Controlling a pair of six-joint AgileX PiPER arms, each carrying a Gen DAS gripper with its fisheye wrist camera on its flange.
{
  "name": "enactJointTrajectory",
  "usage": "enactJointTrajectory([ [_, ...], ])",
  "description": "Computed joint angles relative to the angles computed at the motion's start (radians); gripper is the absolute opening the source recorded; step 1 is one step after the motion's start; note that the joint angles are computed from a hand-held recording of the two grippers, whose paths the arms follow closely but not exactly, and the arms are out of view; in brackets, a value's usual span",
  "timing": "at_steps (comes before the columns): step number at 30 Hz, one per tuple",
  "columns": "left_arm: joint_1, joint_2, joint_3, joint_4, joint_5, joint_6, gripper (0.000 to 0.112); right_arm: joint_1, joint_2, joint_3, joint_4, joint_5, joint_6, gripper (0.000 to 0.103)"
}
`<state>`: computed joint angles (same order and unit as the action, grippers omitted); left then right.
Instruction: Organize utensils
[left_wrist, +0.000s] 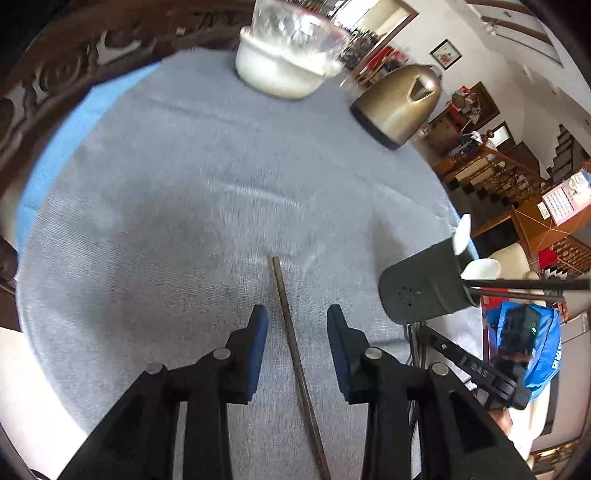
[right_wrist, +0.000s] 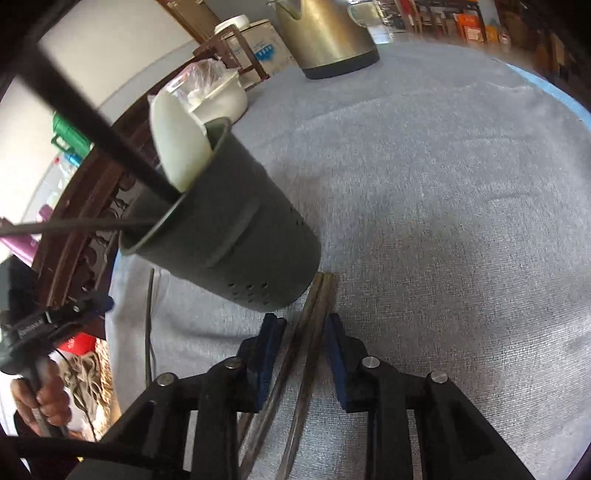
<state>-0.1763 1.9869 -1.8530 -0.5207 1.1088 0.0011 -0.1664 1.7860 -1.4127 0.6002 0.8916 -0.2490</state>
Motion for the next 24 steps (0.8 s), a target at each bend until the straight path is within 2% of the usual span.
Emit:
enactJointTrajectory([
  [1,-0.001,0.023,-0.026,-0.002,0.015,-0.006,0.034,-0.006,-0.011,0.017,0.023,-0.009,-0.030,0.008],
  [3,-0.009,0.076,-0.087,0.012,0.042,-0.025,0.034,-0.001,-0.048,0.056,0.001,-0.051,-0.032,0.008],
  [7,-0.032,0.144,-0.174,0.034,0.069,-0.043,0.032,-0.030,-0.106,0.121,0.045,-0.075,-0.078,0.008],
  [13,-0.073,0.206,-0.260,0.066,0.090,-0.041,0.007,-0.104,-0.185,0.185,0.180,-0.022,-0.190,0.008],
  [18,-0.084,0.138,-0.170,0.057,0.009,-0.034,0.006,-0.167,-0.227,0.233,0.323,0.030,-0.289,0.008],
  [22,-0.082,0.095,-0.128,0.052,0.000,-0.004,0.006,-0.106,-0.251,0.217,0.151,-0.044,-0.162,0.008],
  [24,-0.077,0.081,-0.115,0.042,0.010,0.025,0.006,-0.102,-0.247,0.219,0.144,-0.056,-0.141,0.010],
])
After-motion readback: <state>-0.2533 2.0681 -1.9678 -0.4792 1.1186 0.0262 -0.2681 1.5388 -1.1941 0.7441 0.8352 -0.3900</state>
